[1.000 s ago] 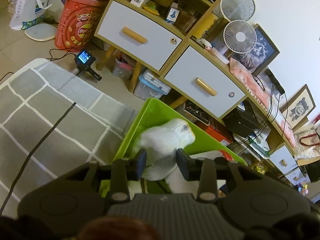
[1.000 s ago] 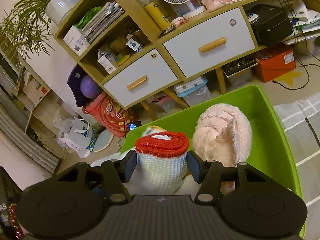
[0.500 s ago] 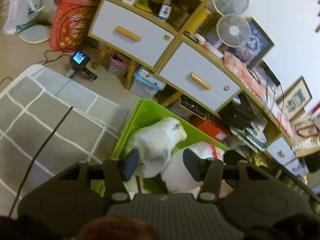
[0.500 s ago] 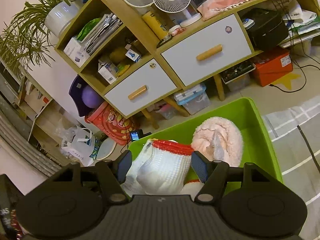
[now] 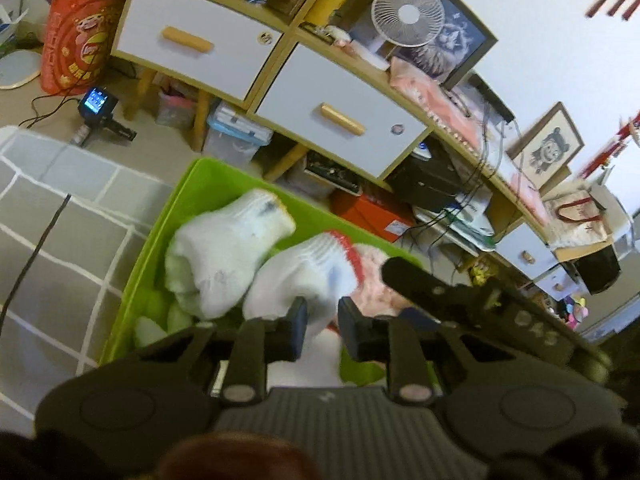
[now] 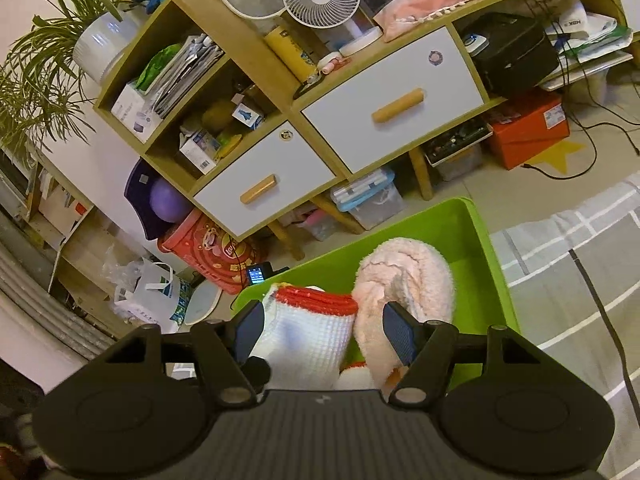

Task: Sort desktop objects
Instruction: 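Lower both items into the bin and open both tools, then withdraw both tools from the bin back toward the pile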

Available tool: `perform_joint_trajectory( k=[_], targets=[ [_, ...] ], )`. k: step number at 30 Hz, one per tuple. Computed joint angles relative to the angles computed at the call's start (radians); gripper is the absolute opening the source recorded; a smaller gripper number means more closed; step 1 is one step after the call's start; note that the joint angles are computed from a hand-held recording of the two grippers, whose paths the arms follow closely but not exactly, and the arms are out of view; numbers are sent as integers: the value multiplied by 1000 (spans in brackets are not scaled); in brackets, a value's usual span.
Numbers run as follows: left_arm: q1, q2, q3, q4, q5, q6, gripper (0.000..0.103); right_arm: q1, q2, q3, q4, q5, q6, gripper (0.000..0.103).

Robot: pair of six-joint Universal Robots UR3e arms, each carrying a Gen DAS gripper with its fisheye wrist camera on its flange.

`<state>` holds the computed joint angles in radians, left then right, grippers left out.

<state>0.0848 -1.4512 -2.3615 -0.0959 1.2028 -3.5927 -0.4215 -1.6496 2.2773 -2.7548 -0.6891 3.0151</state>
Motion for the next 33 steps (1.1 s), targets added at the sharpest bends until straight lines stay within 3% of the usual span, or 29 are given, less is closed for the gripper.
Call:
perform_joint_trajectory(
  k=[4, 7, 14, 16, 19, 22, 28, 33],
  targets=[
    [-14, -60, -12, 42, 54, -33, 19, -8, -9, -4, 33, -7, -23, 67],
    [16, -74, -49, 90, 29, -46, 21, -11, -8, -12, 56, -11, -38, 67],
    [6, -45, -32, 39, 43, -40, 28, -12, -36, -29, 145, -37, -86, 67],
    [5, -19, -25, 6, 40, -41, 43, -20, -61, -38, 202, -42, -106, 67],
    [-5, 30, -7, -65, 43, -37, 58, -30, -115, -61, 316, -65, -153, 68],
    [-27, 86, 30, -176, 69, -27, 75, -47, -177, -93, 449, -76, -191, 77],
    [-51, 212, 92, -382, 128, -5, 97, -96, -294, -175, 711, -82, -273, 83],
    [-54, 328, 113, -543, 144, 20, 102, -160, -407, -240, 949, -88, -358, 85]
  ],
)
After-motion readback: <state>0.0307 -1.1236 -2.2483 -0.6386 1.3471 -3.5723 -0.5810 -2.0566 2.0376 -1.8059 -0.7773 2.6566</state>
